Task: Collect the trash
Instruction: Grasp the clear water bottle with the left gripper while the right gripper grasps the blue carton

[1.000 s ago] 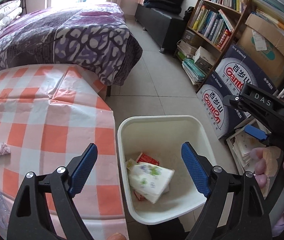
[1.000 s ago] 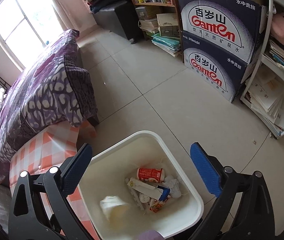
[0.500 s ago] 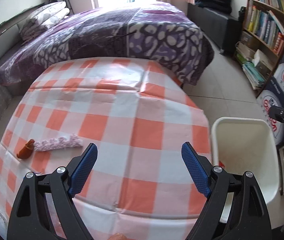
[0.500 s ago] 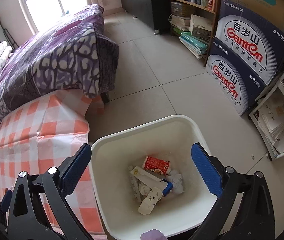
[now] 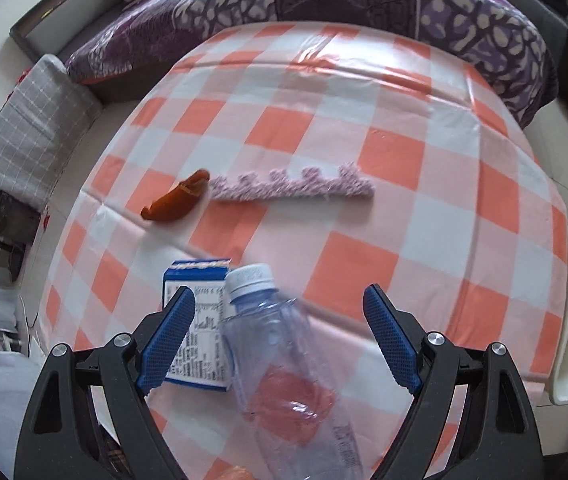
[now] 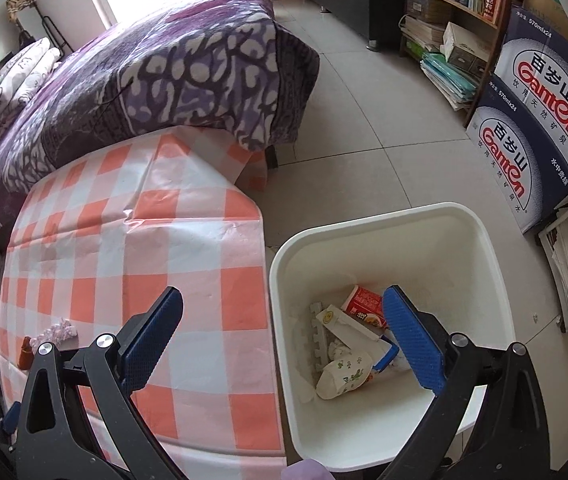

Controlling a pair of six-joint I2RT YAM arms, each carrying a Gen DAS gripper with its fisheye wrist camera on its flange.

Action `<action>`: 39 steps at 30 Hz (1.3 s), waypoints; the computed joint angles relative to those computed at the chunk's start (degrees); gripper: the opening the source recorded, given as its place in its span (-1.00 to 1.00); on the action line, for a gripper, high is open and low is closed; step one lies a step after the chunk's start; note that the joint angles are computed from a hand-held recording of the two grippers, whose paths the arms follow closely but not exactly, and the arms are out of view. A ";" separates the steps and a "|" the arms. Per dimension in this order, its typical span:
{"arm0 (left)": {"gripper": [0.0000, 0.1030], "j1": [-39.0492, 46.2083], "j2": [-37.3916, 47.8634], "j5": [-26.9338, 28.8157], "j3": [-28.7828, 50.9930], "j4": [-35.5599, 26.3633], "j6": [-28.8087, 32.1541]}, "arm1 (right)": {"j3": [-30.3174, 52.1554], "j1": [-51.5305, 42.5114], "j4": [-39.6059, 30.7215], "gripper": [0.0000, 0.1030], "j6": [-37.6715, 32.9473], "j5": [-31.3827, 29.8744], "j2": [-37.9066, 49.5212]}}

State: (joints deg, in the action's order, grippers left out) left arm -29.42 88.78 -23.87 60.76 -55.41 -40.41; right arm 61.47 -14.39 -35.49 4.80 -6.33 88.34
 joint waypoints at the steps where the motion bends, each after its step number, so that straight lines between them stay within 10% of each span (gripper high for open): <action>1: 0.62 0.97 -0.72 1.56 -1.21 -0.22 -0.01 | -0.24 0.56 0.11 0.86 0.22 0.12 -0.11; 11: 0.31 9.40 -4.34 21.94 -11.14 6.97 4.08 | -1.47 8.15 0.44 0.86 2.05 2.89 0.89; 22: 0.25 23.09 -22.34 21.25 -8.51 1.46 17.49 | -3.35 17.41 1.05 0.86 2.70 4.03 2.59; 27: 0.25 42.76 -26.63 30.84 -4.33 -0.37 27.12 | -6.41 26.59 2.36 0.86 3.39 3.11 1.99; 39: 0.25 58.34 -28.91 33.48 2.58 -0.72 32.40 | -4.26 58.07 7.04 0.86 21.47 6.86 8.45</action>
